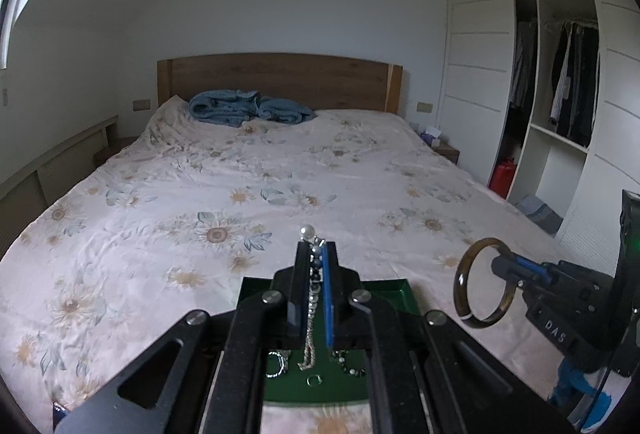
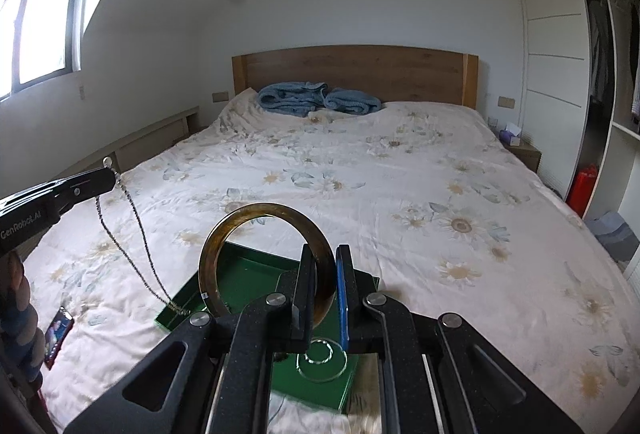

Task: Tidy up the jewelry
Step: 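Lift the necklace and brown bangle and carry both over the green tray, then lower both items into the tray and open both tools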

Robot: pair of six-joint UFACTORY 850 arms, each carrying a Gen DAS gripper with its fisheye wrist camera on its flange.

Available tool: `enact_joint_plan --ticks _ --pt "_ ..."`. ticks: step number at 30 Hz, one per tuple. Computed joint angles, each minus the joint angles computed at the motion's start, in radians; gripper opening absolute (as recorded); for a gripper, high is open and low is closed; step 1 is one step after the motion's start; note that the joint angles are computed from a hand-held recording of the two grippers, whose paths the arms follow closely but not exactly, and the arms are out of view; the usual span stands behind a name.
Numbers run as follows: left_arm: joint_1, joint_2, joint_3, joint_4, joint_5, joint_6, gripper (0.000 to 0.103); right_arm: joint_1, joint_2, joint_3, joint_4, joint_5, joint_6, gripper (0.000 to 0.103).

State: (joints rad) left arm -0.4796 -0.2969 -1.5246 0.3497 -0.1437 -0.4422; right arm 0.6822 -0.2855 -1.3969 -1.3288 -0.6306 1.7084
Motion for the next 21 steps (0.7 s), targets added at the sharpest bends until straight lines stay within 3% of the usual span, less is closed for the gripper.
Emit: enact_joint_plan --ticks 6,12,21 --pt "0.015 -0.149 -0.085 -0.084 -0.043 0.061 0.005 -0.059 -0.093 -0.024 -0.003 0.100 0.032 0.009" --pt "0.032 -0.273 -0.133 -0.060 -0.103 0.001 0.005 -0.107 -0.202 -0.059 0.069 0.201 0.020 0.009" --pt "0.048 -0.364 -0.158 -0.119 -0.196 0.062 0.005 -0.122 -0.311 -0.115 0.333 0.218 -0.187 0.009"
